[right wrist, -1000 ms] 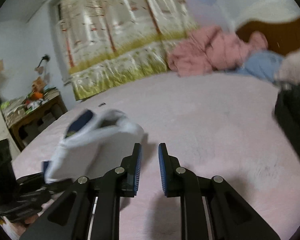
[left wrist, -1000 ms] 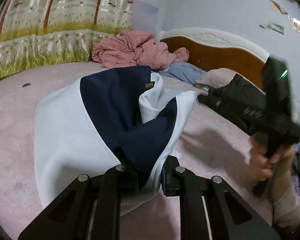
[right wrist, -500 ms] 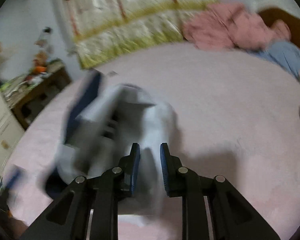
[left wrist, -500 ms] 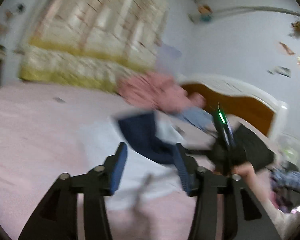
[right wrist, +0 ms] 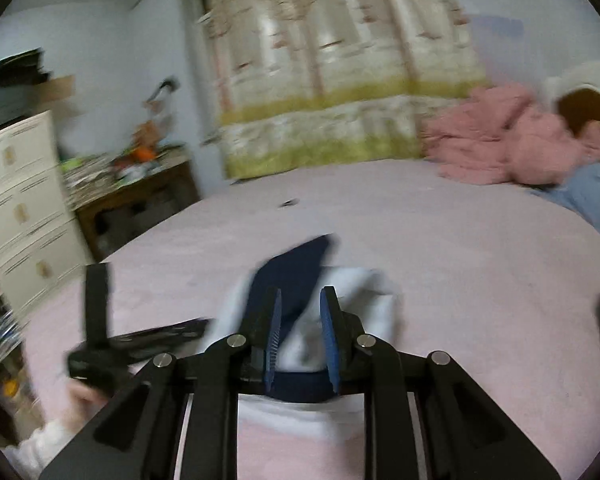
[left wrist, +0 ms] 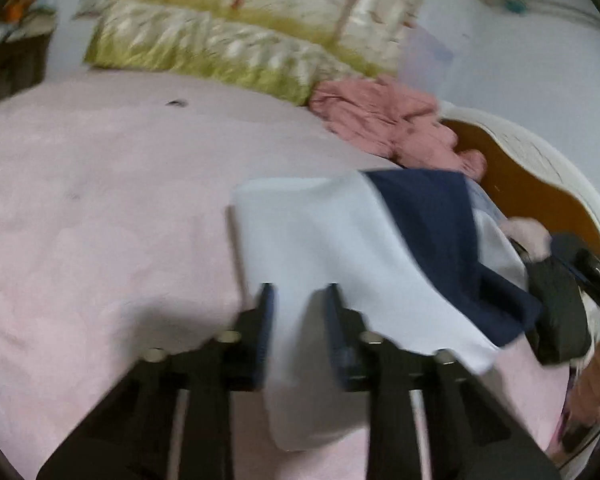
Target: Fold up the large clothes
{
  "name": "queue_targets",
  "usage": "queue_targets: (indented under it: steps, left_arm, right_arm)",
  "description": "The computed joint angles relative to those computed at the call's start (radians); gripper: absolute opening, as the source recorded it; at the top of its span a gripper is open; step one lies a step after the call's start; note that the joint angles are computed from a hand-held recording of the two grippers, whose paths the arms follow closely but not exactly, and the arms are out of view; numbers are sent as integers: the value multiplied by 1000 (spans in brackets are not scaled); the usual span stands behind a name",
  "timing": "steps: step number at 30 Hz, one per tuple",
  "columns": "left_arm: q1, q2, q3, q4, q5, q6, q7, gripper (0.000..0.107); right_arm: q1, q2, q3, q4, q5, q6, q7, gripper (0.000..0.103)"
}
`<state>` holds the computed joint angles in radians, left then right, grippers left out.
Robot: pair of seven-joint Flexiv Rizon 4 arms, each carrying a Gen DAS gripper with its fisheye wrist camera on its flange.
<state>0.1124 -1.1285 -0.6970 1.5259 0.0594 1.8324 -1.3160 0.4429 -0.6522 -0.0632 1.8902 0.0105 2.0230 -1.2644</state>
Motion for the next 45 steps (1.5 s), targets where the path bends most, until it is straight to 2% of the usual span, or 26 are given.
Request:
queue_targets:
  steps: [1, 2, 5, 7, 9, 11, 12, 13, 14, 17, 18, 20, 23, 24, 26, 27, 30, 32, 35, 36, 38, 39, 40, 41, 43, 45]
  left_arm:
    - [-1, -4, -6, 0, 10, 0, 8, 0]
    - [-9, -4, -4, -2, 18, -3, 19, 0]
    - [-71, 7, 58, -24, 15, 4, 44, 0]
    - [-62, 4, 31, 0, -8, 23, 117, 0]
    - [-9, -34, -51, -9, 82, -25, 111, 0]
    - [-40, -14, -21, 5, 38, 6, 143, 0]
    - [-85, 11, 43, -4, 34, 25, 112, 0]
    - [-110, 23, 77, -5, 21, 39, 102, 0]
    - [-113, 24, 79, -8, 19, 38, 95, 0]
    - [-82, -3, 17, -30, 34, 4, 96, 0]
    - [-75, -17, -9, -41, 27, -7, 126, 0]
    - [-59, -45, -65, -75, 53, -63, 158, 0]
    - [-119, -33, -19, -107, 22, -53, 193, 0]
    - [-132, -34, -10, -111, 8, -52, 195, 0]
    - [-121, -55, -41, -111, 10, -55, 216, 0]
    - [-103, -66, -66, -107, 10, -64, 227, 0]
    - [-23, -125, -197, -94, -2, -112, 266, 0]
    - [-18, -134, -210, -82, 0, -80, 292, 0]
    - [-25, -125, -196, -63, 19, -32, 299, 0]
    - [-23, -122, -194, -56, 29, -13, 294, 0]
    - [-12, -111, -185, -31, 54, 46, 266, 0]
    - [-19, -94, -158, -20, 57, 89, 240, 3]
    - [-28, -73, -125, -5, 59, 144, 215, 13]
    - [-52, -40, -70, 6, 34, 196, 185, 37]
    - [-95, 1, 22, 14, -36, 270, 131, 70]
    - [-100, 14, 53, 6, -97, 239, 77, 72]
  right_arm:
    - [-27, -12, 33, -17, -39, -30, 24, 21]
    - [-26, -15, 35, -26, -37, -55, 21, 21]
    - [96, -57, -113, -80, 53, -198, 34, 21]
    - [86, -78, -121, -88, 28, -264, 107, 21]
    - [7, -90, -51, -85, -4, -235, 134, 20]
    - [-69, -86, 28, -58, -23, -166, 147, 20]
    - [-66, -86, 21, -41, -19, -119, 148, 21]
    - [-54, -94, -6, -34, -30, -75, 171, 6]
    - [-14, -100, -48, -33, 23, -54, 153, 2]
    - [26, -107, -113, -11, 34, 21, 181, 0]
    - [43, -103, -121, -23, 95, 11, 121, 1]
    - [-8, -92, -78, -20, 40, 15, 123, 1]
    - [-54, -90, -43, -52, 27, -19, 120, 1]
    - [-98, -93, -4, -60, -5, -12, 122, 3]
    - [-187, -114, 86, -78, -101, 13, 128, 20]
    - [-194, -118, 95, -75, -114, 19, 122, 40]
    - [-154, -156, 55, -131, -104, -46, 146, 43]
    - [-142, -186, 46, -151, -96, -52, 163, 29]
    - [-16, -233, -95, -144, 17, 117, 205, 13]
    - [48, -243, -152, -139, 87, 182, 151, 7]
    - [188, -259, -266, -162, 295, 166, -22, 5]
    - [257, -277, -330, -183, 400, 143, -90, 4]
    - [320, -300, -399, -199, 476, 107, -125, 4]
    - [354, -313, -446, -196, 488, 83, -106, 4]
    - [386, -329, -499, -208, 530, 4, -110, 4]
    - [371, -324, -496, -207, 508, -33, -75, 4]
